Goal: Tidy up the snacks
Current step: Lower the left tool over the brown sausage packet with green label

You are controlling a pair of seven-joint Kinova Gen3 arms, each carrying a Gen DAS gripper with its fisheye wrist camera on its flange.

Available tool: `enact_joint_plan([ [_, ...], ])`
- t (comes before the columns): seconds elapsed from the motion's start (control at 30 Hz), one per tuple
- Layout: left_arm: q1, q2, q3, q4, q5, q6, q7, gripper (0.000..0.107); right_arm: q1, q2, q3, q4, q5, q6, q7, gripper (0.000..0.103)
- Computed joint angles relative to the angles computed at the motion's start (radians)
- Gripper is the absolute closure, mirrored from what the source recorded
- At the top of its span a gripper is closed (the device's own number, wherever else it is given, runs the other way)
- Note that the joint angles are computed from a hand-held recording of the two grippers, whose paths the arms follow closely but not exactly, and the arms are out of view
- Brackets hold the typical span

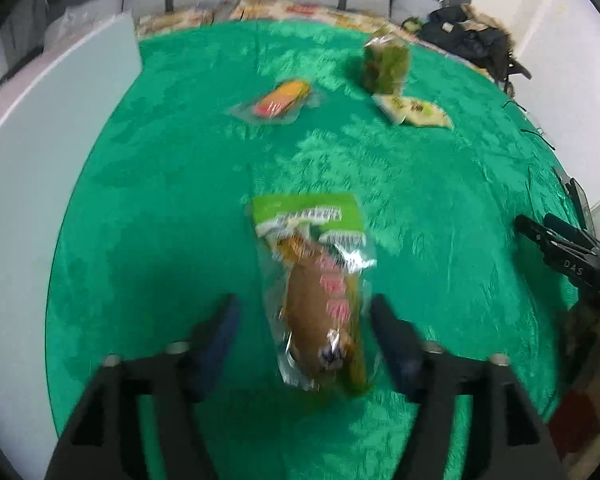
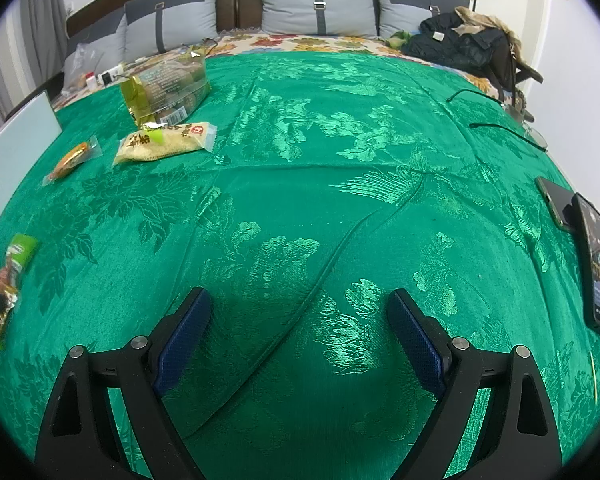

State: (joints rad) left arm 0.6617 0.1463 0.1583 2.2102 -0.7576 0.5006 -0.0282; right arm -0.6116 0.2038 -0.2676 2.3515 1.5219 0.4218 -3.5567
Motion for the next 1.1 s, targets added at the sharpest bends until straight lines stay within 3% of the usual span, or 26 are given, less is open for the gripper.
enact_joint_plan([
  [0.1,0.103,0.08,-0.041,-0.052,-0.103,0.122,0.071,0.016,0.0,0.0,0.0,0.0,0.001,0.0,-0.001,0.011],
  [0.17,0.131,0.099,-0.056,-0.047,-0.174,0.155,0.152,0.004,0.0,0.0,-0.001,0.0,0.001,0.0,-0.001,0.011],
  [0.3,0.11,0.076,-0.063,0.017,-0.263,0.122,0.311,0.004,0.001,0.0,-0.001,0.001,0.003,0.0,-0.003,0.011],
  [0.57,0.031,0.049,-0.032,0.096,-0.401,0.088,0.433,0.004,0.001,0.001,-0.002,0.001,0.004,0.001,-0.005,0.011],
  [1.1,-0.006,0.056,0.0,0.087,-0.408,0.091,0.429,0.004,0.0,0.002,-0.003,0.001,0.005,0.003,-0.009,0.011],
])
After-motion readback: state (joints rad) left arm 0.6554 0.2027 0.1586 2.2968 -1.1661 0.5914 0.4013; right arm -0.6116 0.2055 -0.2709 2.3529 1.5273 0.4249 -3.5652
